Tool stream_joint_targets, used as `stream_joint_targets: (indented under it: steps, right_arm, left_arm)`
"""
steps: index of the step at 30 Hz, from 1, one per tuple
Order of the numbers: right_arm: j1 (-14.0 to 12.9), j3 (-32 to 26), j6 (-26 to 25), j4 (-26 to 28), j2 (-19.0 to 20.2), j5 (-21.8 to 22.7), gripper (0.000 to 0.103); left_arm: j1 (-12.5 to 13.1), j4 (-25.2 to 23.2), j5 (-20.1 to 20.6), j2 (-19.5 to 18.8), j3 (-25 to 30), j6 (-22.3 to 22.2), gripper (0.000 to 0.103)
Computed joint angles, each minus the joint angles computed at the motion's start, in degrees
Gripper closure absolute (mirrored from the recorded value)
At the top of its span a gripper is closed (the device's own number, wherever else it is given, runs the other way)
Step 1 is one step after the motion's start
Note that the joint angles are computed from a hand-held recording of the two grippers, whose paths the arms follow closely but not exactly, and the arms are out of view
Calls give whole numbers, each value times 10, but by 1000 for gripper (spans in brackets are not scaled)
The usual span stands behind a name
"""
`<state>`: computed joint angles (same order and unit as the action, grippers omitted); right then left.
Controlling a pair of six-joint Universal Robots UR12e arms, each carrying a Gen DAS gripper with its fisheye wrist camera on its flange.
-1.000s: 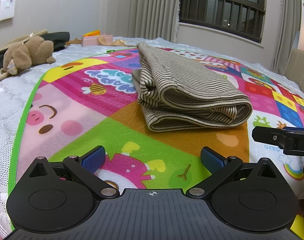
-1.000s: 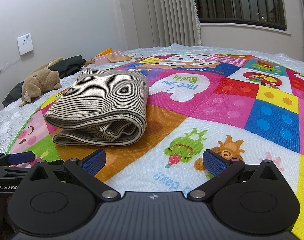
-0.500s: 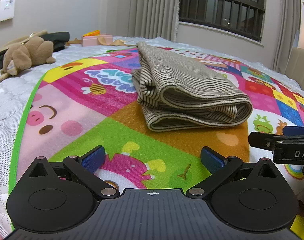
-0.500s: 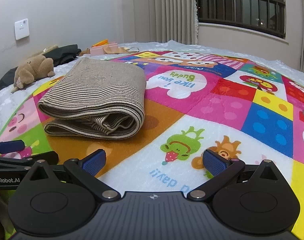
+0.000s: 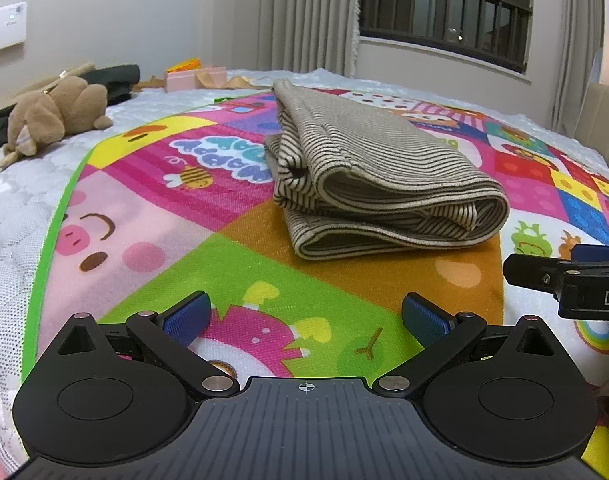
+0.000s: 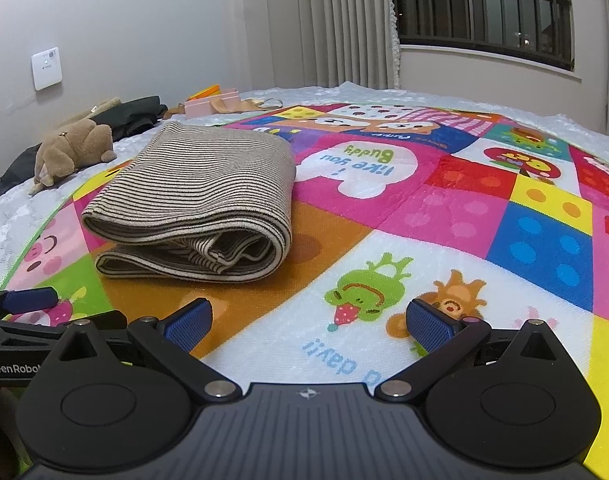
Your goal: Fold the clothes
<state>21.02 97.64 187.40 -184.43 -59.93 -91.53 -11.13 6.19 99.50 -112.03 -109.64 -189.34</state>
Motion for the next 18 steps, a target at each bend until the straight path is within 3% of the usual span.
stream_joint_targets:
  steps: [18]
  right_arm:
    - [-3, -2, 15, 17, -1, 10, 0]
  left_arm:
    - [1, 0, -2, 1, -1, 0, 0]
